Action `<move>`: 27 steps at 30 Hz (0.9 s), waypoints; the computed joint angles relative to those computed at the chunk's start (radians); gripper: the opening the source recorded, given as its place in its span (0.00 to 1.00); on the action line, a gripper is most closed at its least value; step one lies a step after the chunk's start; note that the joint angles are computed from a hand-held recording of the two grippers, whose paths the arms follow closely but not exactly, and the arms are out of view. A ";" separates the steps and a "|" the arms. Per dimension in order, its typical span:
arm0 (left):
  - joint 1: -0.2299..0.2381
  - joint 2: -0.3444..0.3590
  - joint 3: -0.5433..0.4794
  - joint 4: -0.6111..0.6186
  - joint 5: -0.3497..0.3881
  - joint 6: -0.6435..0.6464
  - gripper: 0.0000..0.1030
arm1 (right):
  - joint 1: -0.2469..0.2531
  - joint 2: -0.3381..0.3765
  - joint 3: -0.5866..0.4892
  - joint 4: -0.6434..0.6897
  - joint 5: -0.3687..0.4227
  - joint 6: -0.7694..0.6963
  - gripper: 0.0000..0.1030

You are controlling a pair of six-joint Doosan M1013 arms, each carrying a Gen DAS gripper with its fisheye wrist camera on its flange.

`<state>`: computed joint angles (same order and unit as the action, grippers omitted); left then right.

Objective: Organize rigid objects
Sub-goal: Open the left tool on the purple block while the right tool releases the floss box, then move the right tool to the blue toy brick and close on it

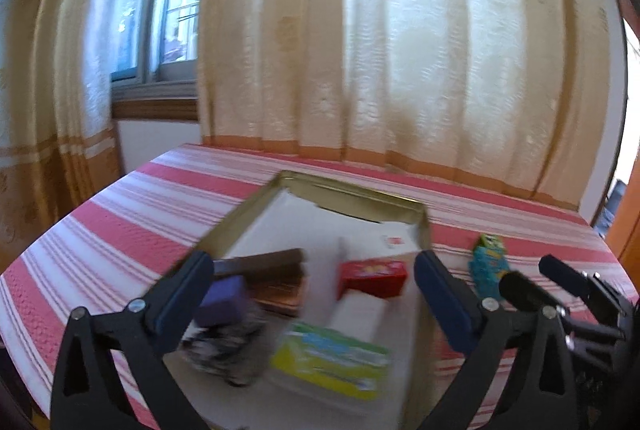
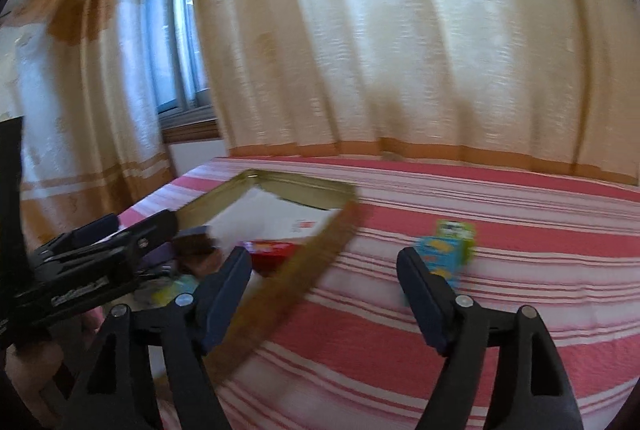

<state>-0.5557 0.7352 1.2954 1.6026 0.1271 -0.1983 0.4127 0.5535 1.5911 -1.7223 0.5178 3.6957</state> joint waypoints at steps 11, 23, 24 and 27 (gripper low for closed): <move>-0.057 0.026 -0.067 -0.394 0.051 0.407 1.00 | -0.076 0.011 -0.029 0.384 0.034 -0.286 0.76; -0.058 0.052 -0.119 -0.529 0.098 0.503 1.00 | -0.118 0.091 -0.175 0.842 0.057 -0.798 0.44; -0.059 0.054 -0.121 -0.535 0.100 0.510 1.00 | -0.120 0.090 -0.174 0.856 0.064 -0.807 0.43; -0.063 0.055 -0.126 -0.585 0.096 0.561 1.00 | -0.124 0.070 -0.139 0.831 0.017 -0.771 0.43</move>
<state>-0.6192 0.7899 1.1693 1.0179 0.2229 0.3629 0.2890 0.6238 1.4518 -0.8914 0.5345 2.9251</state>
